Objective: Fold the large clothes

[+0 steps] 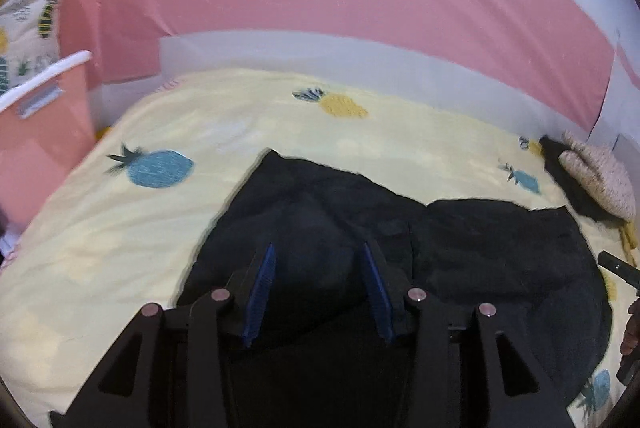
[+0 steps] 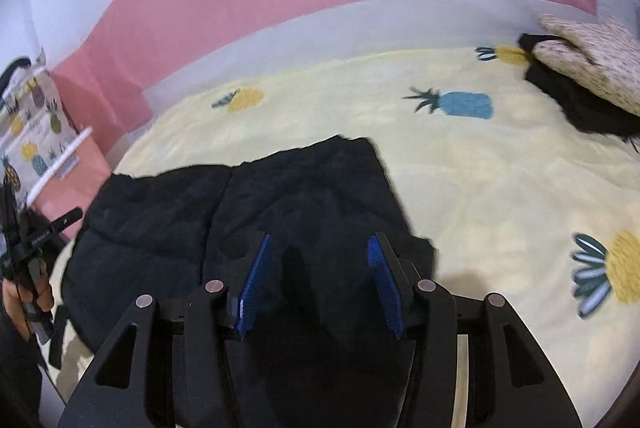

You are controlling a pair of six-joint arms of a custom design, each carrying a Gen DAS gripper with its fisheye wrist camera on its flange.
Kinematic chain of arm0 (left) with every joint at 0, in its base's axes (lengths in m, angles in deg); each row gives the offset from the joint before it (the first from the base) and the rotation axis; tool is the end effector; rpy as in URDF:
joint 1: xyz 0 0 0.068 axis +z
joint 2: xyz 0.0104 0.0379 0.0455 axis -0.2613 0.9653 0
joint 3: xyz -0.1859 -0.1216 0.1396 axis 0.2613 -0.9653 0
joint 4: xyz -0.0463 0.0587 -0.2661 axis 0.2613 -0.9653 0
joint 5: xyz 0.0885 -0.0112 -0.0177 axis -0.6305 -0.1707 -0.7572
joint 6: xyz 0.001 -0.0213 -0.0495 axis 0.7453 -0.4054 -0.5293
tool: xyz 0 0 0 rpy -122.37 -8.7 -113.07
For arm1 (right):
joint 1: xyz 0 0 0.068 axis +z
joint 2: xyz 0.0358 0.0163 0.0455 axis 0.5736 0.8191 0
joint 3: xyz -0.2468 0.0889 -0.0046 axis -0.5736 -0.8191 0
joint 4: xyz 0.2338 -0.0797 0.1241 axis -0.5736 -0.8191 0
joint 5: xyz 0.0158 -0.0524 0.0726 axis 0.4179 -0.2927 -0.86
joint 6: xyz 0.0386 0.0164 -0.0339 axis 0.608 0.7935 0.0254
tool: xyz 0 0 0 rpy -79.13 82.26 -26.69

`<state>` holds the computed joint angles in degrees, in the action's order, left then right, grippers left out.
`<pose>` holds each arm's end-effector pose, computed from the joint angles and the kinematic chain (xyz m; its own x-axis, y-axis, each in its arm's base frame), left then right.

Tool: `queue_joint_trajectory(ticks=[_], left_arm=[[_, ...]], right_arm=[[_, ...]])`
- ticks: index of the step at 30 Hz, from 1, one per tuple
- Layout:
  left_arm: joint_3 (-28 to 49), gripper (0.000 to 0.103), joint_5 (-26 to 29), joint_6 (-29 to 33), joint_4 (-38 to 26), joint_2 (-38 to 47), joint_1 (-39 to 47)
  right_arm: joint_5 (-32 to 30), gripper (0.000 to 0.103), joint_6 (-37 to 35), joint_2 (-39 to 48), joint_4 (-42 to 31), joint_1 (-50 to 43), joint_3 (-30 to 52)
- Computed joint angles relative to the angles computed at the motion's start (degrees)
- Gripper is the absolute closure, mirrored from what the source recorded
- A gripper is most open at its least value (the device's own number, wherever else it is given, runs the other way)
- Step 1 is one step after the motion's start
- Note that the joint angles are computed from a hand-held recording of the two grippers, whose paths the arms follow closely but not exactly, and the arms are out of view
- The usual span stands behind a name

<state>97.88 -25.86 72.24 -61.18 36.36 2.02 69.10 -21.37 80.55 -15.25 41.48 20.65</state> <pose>0.2269 0.0635 0.1277 -0.6163 -0.2121 -0.7584 -0.1771 0.9757 -0.1289 0.2742 0.0423 0.1439 -0.7053 -0.0521 -0.7070 -0.3064 0.9217 0.2377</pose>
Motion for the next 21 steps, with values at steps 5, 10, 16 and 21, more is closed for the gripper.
queue_joint_trajectory(ticks=[5, 10, 16, 21], left_arm=[[4.1, 0.054, -5.1, -2.5, 10.0, 15.8, -3.7], [3.4, 0.054, -7.1, -2.6, 14.7, 19.1, -5.0], [2.9, 0.054, -8.6, -2.4, 10.6, 14.9, -5.5], [-3.0, 0.055, -6.6, -1.8, 1.0, -3.1, -4.0]], right_arm=[[7.9, 0.052, -1.5, 17.1, 4.6, 3.6, 7.4], [7.4, 0.052, -0.8, 21.4, 7.2, 2.7, 8.3], [9.0, 0.052, -0.3, 18.4, 5.2, 3.3, 7.5], [8.7, 0.052, -0.5, 5.1, 2.1, 3.1, 0.7]])
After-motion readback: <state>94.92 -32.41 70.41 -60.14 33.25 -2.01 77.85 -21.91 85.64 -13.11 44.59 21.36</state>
